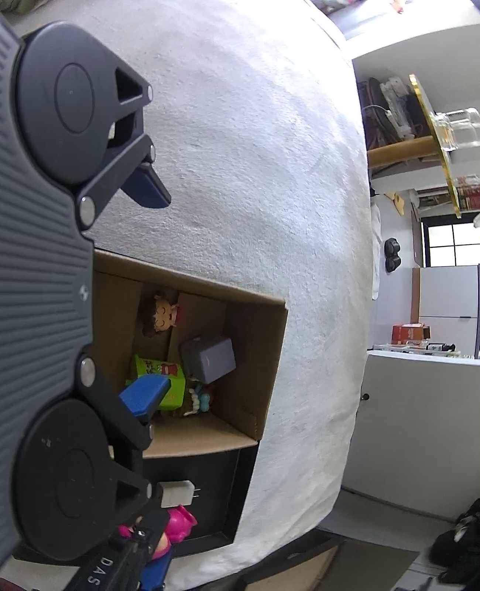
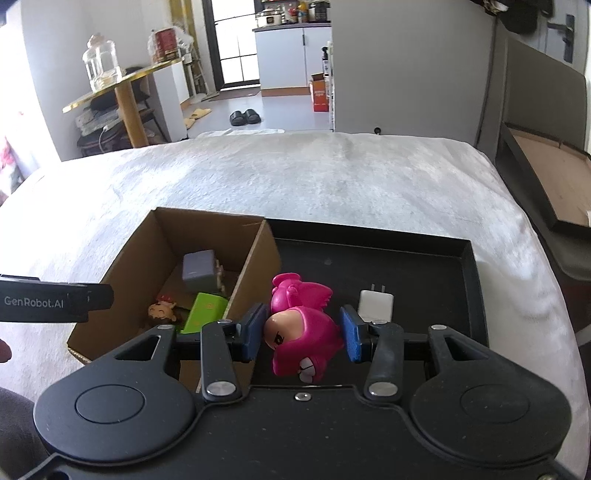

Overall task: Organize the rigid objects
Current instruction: 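Carry the pink doll with the right gripper over the box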

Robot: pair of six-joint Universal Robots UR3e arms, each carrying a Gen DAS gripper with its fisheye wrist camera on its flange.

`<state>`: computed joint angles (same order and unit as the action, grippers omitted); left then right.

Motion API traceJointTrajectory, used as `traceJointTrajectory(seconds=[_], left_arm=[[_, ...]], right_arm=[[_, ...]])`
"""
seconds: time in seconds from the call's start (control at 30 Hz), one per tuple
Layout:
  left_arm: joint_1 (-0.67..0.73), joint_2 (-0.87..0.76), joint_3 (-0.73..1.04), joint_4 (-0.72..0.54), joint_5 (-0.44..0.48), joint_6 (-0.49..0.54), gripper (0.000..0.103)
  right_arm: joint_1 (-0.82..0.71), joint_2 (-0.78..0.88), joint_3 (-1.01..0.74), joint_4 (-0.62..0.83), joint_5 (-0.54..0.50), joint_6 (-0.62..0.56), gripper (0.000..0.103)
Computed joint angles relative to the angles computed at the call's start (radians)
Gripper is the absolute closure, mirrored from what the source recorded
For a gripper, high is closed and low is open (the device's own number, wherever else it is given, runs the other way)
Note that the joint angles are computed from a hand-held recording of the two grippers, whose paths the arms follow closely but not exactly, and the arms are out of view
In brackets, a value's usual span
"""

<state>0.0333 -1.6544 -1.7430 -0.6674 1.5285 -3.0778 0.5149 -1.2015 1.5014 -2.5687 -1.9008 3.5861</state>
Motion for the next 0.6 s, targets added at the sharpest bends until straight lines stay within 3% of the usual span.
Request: traceJointTrajectory(seconds=[0.37,0.6], left_arm=[[0.112,-0.008,-0.064,0.046,-0.130,-0.021,0.050],[0.128,-0.037,-0.086,0.068,-0.150,-0.037,0.075]], right_arm=[[0.055,0.161,-0.278,0.146,-0.030,-0.067,0.060],[0.080,0.261,-0.433,0.217,-0.049,-0.074,0.059]])
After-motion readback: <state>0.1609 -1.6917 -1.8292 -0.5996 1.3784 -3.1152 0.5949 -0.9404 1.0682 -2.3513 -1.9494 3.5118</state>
